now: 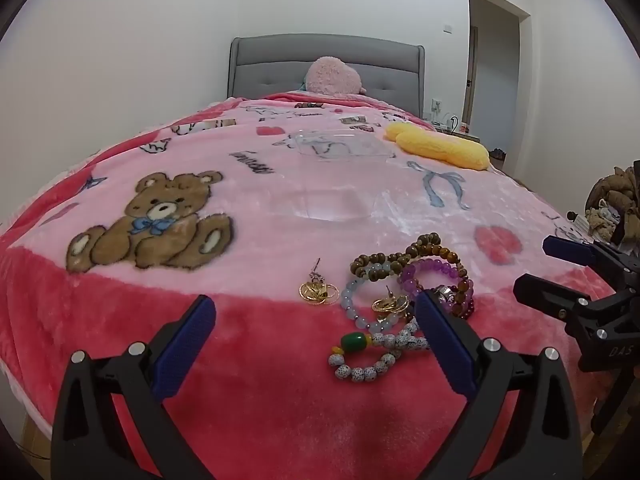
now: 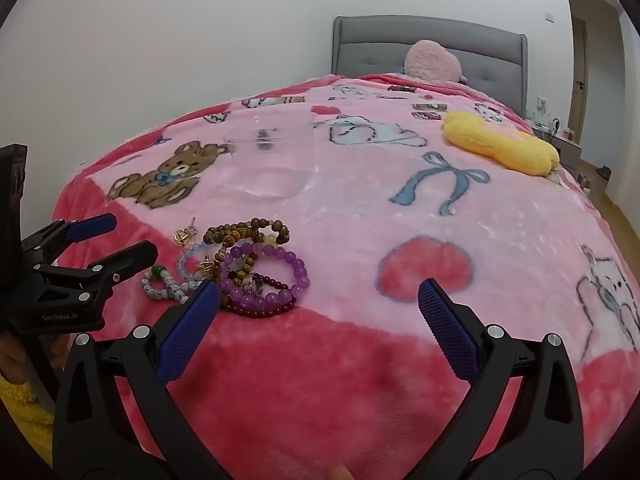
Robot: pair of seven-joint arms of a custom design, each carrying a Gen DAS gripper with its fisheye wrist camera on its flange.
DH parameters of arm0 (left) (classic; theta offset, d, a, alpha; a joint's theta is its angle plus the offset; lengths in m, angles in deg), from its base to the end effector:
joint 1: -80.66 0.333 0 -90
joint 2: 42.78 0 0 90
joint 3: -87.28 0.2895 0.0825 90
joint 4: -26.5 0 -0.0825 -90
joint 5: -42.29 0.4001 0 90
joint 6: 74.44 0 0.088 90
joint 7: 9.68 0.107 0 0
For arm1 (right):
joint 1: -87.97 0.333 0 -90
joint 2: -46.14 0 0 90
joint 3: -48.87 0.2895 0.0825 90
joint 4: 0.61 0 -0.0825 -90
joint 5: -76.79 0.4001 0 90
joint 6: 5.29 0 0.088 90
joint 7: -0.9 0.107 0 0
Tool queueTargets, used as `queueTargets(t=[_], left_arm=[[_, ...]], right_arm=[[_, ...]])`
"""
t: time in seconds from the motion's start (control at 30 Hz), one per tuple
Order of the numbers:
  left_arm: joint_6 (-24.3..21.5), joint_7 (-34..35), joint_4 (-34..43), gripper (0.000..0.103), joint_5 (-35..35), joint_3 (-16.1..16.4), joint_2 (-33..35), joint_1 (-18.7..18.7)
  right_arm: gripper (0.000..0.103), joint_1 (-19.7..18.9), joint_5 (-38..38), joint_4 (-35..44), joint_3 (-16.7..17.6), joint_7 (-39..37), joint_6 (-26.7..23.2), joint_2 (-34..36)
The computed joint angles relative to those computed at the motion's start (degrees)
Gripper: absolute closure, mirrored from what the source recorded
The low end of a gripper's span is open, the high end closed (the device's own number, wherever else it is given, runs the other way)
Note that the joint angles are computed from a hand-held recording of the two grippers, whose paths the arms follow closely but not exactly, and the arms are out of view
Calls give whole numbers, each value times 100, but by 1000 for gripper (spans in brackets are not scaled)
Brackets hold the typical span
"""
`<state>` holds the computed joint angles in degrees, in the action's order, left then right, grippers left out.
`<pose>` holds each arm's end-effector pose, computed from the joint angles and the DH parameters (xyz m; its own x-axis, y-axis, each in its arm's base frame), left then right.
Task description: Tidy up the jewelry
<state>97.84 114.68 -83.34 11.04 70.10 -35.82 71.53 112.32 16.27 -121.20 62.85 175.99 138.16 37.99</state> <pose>0.5970 -0.2445 0.5080 -0.5203 -0.8536 0.0248 -0.4738 0.2643 -0.8400 0.4421 0.3629 0.5025 -0.0690 -0.9968 -0.0406 -0.5588 0.0723 -0.8261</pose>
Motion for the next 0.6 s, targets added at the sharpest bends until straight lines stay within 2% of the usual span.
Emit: queueTargets(t=[0.17, 0.6], left_arm=[[38, -113, -25, 5, 148, 31, -4, -29], [32, -66, -151, 5, 24, 7, -115, -29]], right_arm=[[8, 8, 62, 26, -7, -50, 8, 25], [8, -13, -14, -53, -2, 113, 71, -23]])
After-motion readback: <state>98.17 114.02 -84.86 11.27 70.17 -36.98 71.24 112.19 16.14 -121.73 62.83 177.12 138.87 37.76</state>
